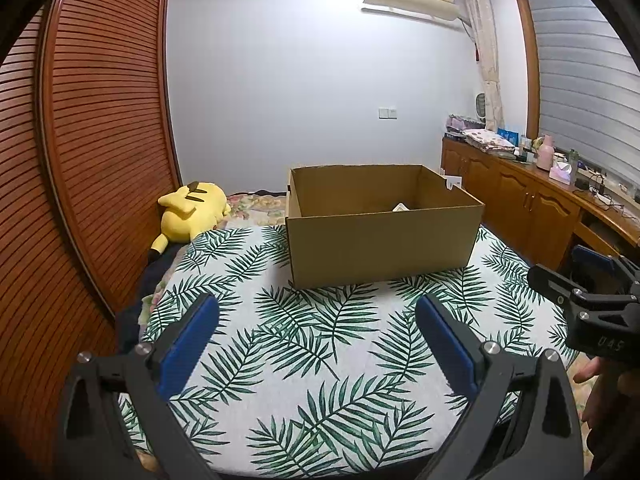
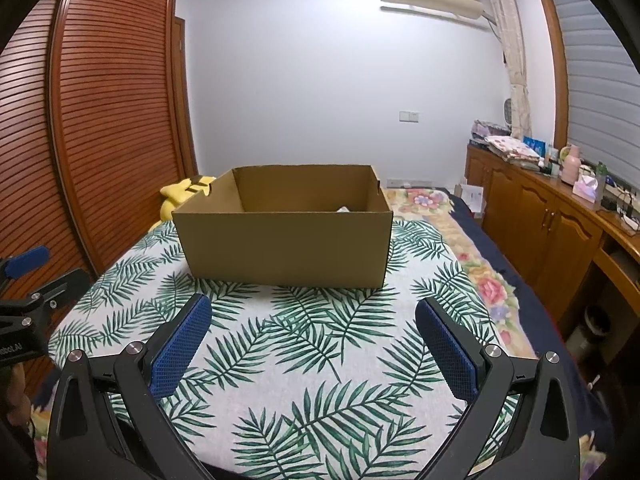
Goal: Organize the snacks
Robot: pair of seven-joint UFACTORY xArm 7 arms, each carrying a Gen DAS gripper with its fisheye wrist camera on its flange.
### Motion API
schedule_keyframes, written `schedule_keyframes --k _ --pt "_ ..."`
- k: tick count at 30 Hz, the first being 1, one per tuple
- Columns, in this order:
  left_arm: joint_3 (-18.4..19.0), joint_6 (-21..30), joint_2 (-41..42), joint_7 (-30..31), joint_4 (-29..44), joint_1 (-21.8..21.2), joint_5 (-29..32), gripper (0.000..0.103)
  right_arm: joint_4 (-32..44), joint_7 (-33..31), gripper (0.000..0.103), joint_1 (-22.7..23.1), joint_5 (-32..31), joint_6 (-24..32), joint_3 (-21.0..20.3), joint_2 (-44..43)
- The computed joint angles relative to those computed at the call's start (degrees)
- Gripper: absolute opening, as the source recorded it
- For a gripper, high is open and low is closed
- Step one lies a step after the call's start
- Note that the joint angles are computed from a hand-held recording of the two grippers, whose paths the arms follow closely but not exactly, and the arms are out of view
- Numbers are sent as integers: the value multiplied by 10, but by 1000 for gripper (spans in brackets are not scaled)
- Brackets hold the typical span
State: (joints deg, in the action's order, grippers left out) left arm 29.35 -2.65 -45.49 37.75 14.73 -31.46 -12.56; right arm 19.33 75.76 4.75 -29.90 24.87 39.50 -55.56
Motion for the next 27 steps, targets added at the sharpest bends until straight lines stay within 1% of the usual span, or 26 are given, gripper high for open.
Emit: schedule_keyframes --k 27 --pt "-5 -3 -11 -1 -5 9 5 100 4 3 103 0 -3 1 1 4"
